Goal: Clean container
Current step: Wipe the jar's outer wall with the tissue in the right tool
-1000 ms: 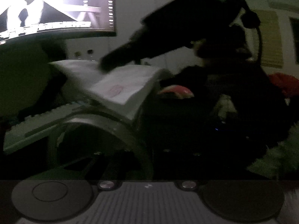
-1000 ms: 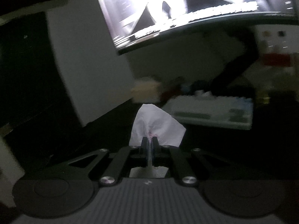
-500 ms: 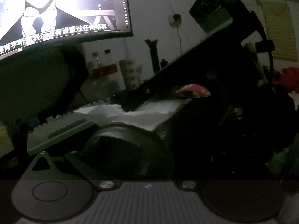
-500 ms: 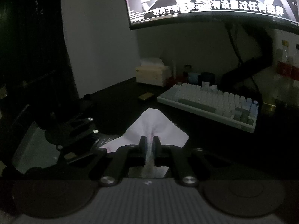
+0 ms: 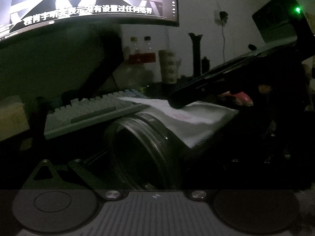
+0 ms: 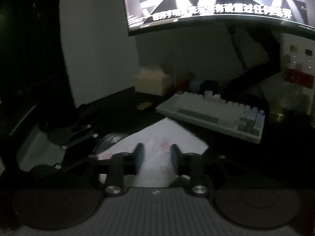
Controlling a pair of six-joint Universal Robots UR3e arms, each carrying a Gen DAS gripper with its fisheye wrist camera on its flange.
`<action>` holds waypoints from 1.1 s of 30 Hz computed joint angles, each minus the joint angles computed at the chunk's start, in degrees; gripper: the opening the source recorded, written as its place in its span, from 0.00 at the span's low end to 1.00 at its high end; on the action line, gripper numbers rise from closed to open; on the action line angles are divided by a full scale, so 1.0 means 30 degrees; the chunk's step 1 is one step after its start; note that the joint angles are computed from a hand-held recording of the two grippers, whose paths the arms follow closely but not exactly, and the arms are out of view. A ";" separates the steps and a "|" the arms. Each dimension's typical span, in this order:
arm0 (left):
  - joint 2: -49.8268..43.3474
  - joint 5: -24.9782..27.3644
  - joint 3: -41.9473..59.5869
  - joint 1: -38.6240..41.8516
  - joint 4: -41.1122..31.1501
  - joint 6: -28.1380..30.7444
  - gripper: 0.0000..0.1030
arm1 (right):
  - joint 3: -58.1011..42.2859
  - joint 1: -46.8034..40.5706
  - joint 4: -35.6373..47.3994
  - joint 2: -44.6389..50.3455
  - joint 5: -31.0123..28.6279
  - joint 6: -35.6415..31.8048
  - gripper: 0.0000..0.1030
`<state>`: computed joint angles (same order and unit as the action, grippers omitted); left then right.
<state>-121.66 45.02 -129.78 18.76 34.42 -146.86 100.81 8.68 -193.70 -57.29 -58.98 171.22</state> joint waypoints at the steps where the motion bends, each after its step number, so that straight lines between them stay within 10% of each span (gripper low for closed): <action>1: -0.0040 0.0964 0.0148 -0.0494 0.0052 -0.0076 1.00 | -0.0141 -0.0230 -0.0479 0.0522 0.0633 0.0469 0.79; 9: -0.1064 0.6480 0.0773 -0.3528 0.2117 -0.0383 1.00 | -0.0996 -0.0560 -0.0373 0.1396 0.1060 0.1681 0.83; 11: -0.1115 0.6671 0.0836 -0.3626 0.2277 -0.0624 1.00 | -0.0807 -0.0599 -0.0973 0.1368 0.1314 0.1251 0.63; 14: -0.1506 0.7211 0.1112 -0.3865 0.2896 -0.1166 1.00 | -0.0354 -0.0380 -0.1845 0.1171 0.0775 0.0789 0.08; 22: -0.2541 1.0440 0.2091 -0.4946 0.4646 -0.2749 1.00 | 0.0833 -0.1154 -0.6327 0.1726 0.2055 0.2039 0.08; 33: -0.3757 0.4205 0.1300 -0.3120 0.5705 -0.2029 1.00 | -0.2267 0.0318 -0.3114 0.3612 -0.1380 0.1569 0.08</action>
